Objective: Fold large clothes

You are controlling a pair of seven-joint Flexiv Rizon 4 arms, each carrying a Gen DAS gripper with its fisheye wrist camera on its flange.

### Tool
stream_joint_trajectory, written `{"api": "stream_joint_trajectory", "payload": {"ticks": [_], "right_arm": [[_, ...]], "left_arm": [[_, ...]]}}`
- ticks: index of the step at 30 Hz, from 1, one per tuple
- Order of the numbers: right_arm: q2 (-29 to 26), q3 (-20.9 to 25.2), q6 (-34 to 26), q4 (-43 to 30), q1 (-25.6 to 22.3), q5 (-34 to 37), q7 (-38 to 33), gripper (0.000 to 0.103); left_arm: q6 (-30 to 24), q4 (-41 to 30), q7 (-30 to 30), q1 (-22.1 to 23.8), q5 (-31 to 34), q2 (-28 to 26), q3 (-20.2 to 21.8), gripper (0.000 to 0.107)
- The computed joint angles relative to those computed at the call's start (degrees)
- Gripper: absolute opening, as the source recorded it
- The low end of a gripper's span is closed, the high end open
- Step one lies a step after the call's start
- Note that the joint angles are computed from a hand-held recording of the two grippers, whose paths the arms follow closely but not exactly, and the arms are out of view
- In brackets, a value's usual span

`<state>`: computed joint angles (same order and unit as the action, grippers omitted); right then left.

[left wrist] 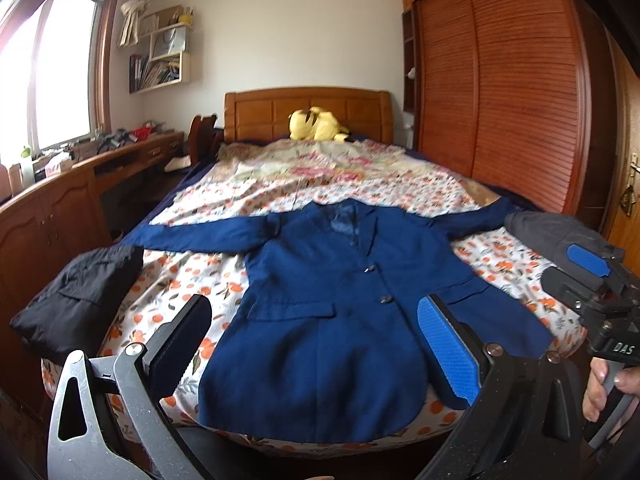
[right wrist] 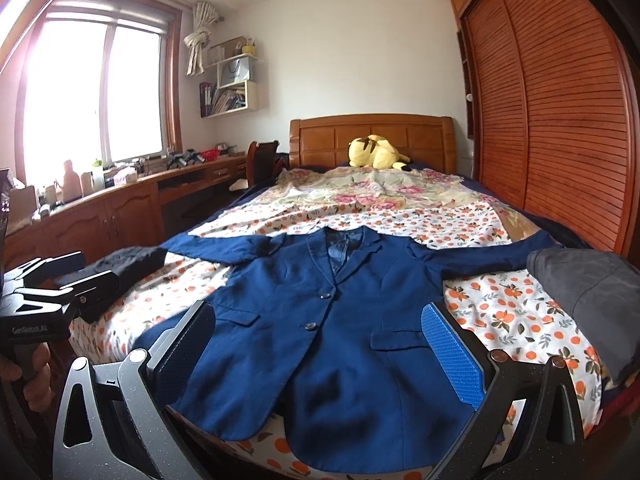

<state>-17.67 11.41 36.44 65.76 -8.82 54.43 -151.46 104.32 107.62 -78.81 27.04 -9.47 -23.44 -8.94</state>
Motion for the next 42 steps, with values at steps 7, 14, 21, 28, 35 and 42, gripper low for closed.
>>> {"api": "stream_joint_trajectory", "payload": {"ticks": [7, 14, 21, 28, 35, 42], "right_arm": [[-3.57, 0.48, -0.25, -2.65, 2.34, -3.77, 2.19, 0.103], [-8.08, 1.66, 1.08, -6.04, 5.07, -10.17, 4.18, 0.103], [-12.27, 3.33, 0.53, -11.03, 7.22, -15.19, 7.13, 0.103], [-16.34, 4.83, -0.57, -16.30, 9.00, -18.29, 8.31, 0.103], [-21.14, 5.37, -2.33, -22.92, 12.13, -21.47, 9.70, 0.103], [-27.70, 5.45, -6.42, -31.35, 15.88, -25.02, 11.12, 0.103]], "left_arm": [[-3.92, -3.59, 0.93, -2.08, -3.16, -4.46, 4.09, 0.103], [-5.30, -6.31, 2.71, -0.36, -5.64, -8.32, 3.77, 0.103], [-9.03, -10.59, 5.15, 0.17, -7.60, -12.25, 5.49, 0.103], [-12.86, -16.23, 7.14, 0.66, -10.11, -16.54, 7.46, 0.103], [-17.91, -24.51, 8.88, 0.53, -10.68, -21.16, 10.33, 0.103], [-23.09, -33.78, 8.57, 0.71, -11.46, -26.27, 13.11, 0.103]]}}
